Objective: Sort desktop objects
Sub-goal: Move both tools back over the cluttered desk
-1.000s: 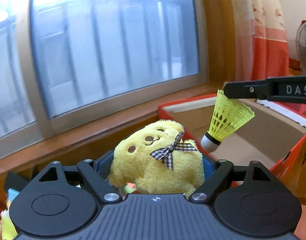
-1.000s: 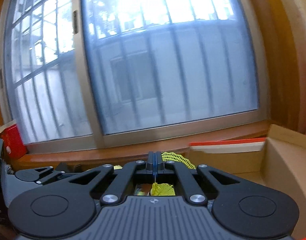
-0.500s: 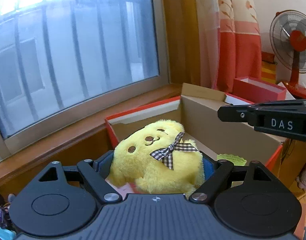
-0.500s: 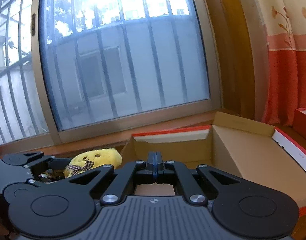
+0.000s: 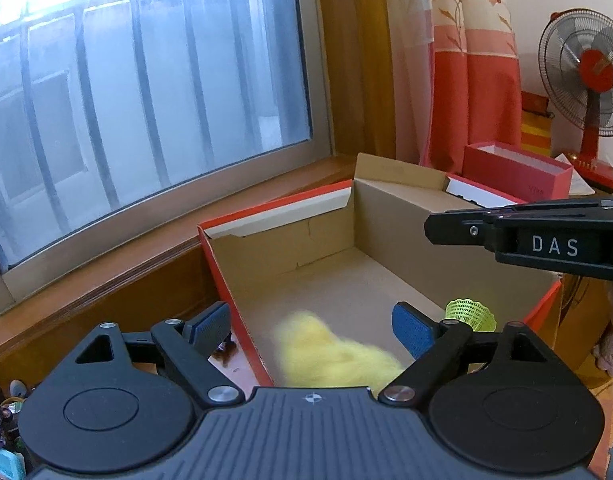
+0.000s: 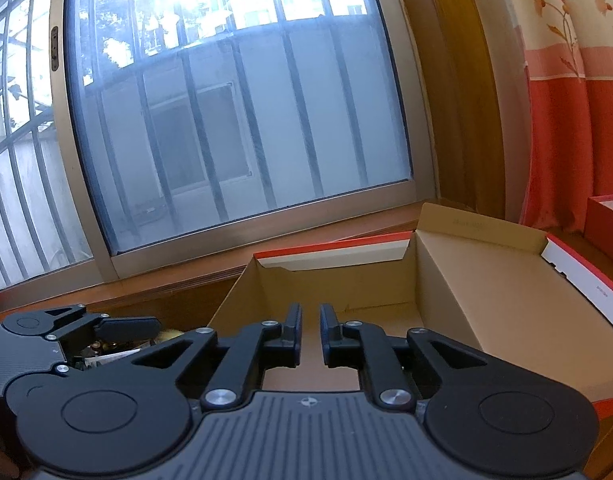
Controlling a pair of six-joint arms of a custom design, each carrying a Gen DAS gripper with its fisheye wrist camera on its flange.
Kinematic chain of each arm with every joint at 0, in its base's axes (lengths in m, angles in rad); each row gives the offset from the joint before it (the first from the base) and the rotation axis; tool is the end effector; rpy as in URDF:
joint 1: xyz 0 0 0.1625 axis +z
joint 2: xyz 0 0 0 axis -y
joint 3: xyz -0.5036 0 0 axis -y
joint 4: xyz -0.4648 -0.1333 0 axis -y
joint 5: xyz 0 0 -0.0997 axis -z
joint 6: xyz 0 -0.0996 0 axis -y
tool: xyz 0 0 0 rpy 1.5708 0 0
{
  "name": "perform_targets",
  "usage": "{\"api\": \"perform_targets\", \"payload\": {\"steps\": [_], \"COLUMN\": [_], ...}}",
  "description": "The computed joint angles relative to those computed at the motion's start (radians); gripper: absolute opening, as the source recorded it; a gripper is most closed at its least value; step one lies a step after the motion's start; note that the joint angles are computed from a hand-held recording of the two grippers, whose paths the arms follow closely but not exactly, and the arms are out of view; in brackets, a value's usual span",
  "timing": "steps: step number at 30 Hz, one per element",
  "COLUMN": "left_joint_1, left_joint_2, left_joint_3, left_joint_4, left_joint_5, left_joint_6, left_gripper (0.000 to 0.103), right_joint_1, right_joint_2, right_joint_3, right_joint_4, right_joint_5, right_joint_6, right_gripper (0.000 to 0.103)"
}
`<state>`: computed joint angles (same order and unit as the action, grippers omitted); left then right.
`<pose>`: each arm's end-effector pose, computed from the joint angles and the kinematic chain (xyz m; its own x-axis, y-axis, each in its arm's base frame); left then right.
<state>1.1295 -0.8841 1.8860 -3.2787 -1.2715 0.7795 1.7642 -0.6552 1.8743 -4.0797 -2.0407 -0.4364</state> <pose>-0.1550 -0.7090 0.1526 -0.4442 0.6509 -0.6156 0.8959 0.3241 -0.3038 0.2158 -0.6429 0.1042 -0.8462 0.1166 0.5199 -0.4535 0.3547 -0.8177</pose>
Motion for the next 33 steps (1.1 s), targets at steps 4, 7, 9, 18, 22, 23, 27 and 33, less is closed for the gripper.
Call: {"api": "perform_targets", "payload": {"steps": [4,7,9,18,22,23,27,33], "left_joint_1": [-0.002,0.001,0.007,0.075,0.132,0.149,0.216,0.307], "left_joint_2": [-0.014,-0.037,-0.062,-0.223,-0.331,-0.358,-0.449,-0.528], "left_joint_3": [0.014,0.032,0.050,0.140,0.175,0.180,0.190,0.174], "left_joint_4": [-0.032,-0.054,-0.073,-0.111,-0.071,-0.058,-0.009,0.034], "left_joint_5": [0.025,0.049,0.062,0.107,0.118,0.115,0.105,0.125], "left_joint_6": [-0.018,-0.030,-0.030,-0.034,-0.023,-0.022,0.006,0.016], "left_gripper": [0.089,0.091,0.092,0.097,0.097,0.099,0.101,0.102], "right_joint_1": [-0.003,0.001,0.011,0.112,0.176,0.193,0.255,0.322], "right_joint_2": [-0.005,0.000,0.009,0.114,0.196,0.215,0.302,0.406], "right_joint_3": [0.007,0.004,0.000,-0.071,-0.134,-0.150,-0.219,-0.351], "right_joint_4": [0.010,0.018,0.017,0.042,0.074,0.091,0.138,0.349], "right_joint_5": [0.019,0.039,0.050,0.043,-0.006,-0.016,-0.045,-0.045], "right_joint_6": [0.006,0.003,-0.001,-0.015,0.036,0.056,0.107,0.217], "right_gripper": [0.017,0.020,0.021,0.035,0.040,0.042,0.050,0.051]}}
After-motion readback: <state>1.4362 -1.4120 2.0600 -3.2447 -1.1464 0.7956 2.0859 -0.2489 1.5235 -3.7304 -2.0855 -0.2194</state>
